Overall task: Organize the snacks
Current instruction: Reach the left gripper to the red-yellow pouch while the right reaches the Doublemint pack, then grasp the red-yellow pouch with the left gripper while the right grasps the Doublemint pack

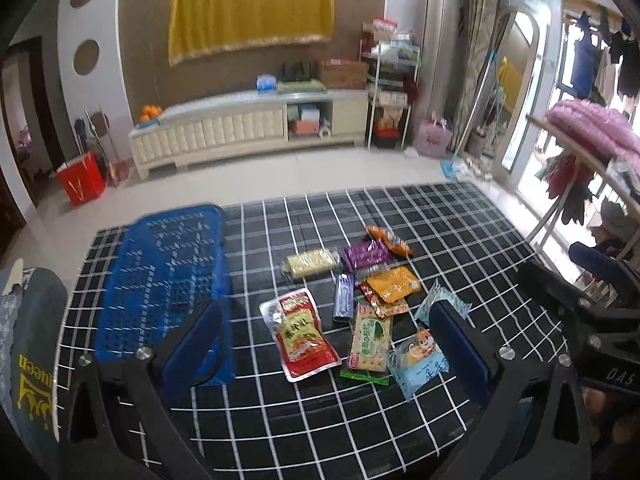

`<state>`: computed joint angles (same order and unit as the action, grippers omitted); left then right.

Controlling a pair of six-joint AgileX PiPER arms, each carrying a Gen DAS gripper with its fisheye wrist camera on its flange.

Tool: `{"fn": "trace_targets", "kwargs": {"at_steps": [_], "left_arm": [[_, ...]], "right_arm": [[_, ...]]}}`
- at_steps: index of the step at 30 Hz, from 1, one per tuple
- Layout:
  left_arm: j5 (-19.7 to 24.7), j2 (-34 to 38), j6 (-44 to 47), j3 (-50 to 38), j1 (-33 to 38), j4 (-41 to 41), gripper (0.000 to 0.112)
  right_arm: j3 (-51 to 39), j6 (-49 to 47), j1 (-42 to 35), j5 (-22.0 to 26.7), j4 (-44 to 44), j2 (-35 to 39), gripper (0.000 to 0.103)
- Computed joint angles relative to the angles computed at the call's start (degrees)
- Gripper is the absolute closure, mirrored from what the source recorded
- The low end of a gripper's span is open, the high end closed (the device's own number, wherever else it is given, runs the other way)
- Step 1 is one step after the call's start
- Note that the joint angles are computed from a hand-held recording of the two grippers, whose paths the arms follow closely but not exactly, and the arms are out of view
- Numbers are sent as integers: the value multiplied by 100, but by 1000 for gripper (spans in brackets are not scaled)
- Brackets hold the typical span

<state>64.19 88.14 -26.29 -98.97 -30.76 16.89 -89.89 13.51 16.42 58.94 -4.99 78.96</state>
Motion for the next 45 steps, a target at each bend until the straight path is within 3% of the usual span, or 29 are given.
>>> {"fn": "trace_targets", "kwargs": {"at_steps": [4, 7, 11, 17, 33, 36, 38, 41, 45], "left_arm": [[-74, 579, 245, -207, 277, -418, 10], [-131, 951, 282, -273, 411, -569, 10], [-140, 1489, 365, -382, 594, -753, 19], [-162, 2227, 529, -496, 894, -1162, 20], [146, 3414, 526, -810, 1272, -1017, 20], [80, 3520, 511, -867, 1336, -1167, 28], [-138, 3388, 442, -610, 1311, -1118, 48], [-190, 3291, 437, -487, 1224, -1118, 65], [-47, 3183, 493, -548, 1096, -1118, 76]], "right_arm": [[-26, -107, -133, -10, -95, 478, 0], [19, -377, -350, -80, 307, 804, 0], [64, -620, -472, -155, 596, 1213, 0], [118, -805, -568, -253, 737, 1702, 0], [285, -1126, -673, -473, 930, 1855, 0], [305, -1127, -647, -456, 951, 1855, 0], [329, -1112, -624, -448, 950, 1847, 0], [304, -1127, -605, -393, 1006, 1860, 0], [247, -1041, -525, -315, 914, 1865, 0]]}}
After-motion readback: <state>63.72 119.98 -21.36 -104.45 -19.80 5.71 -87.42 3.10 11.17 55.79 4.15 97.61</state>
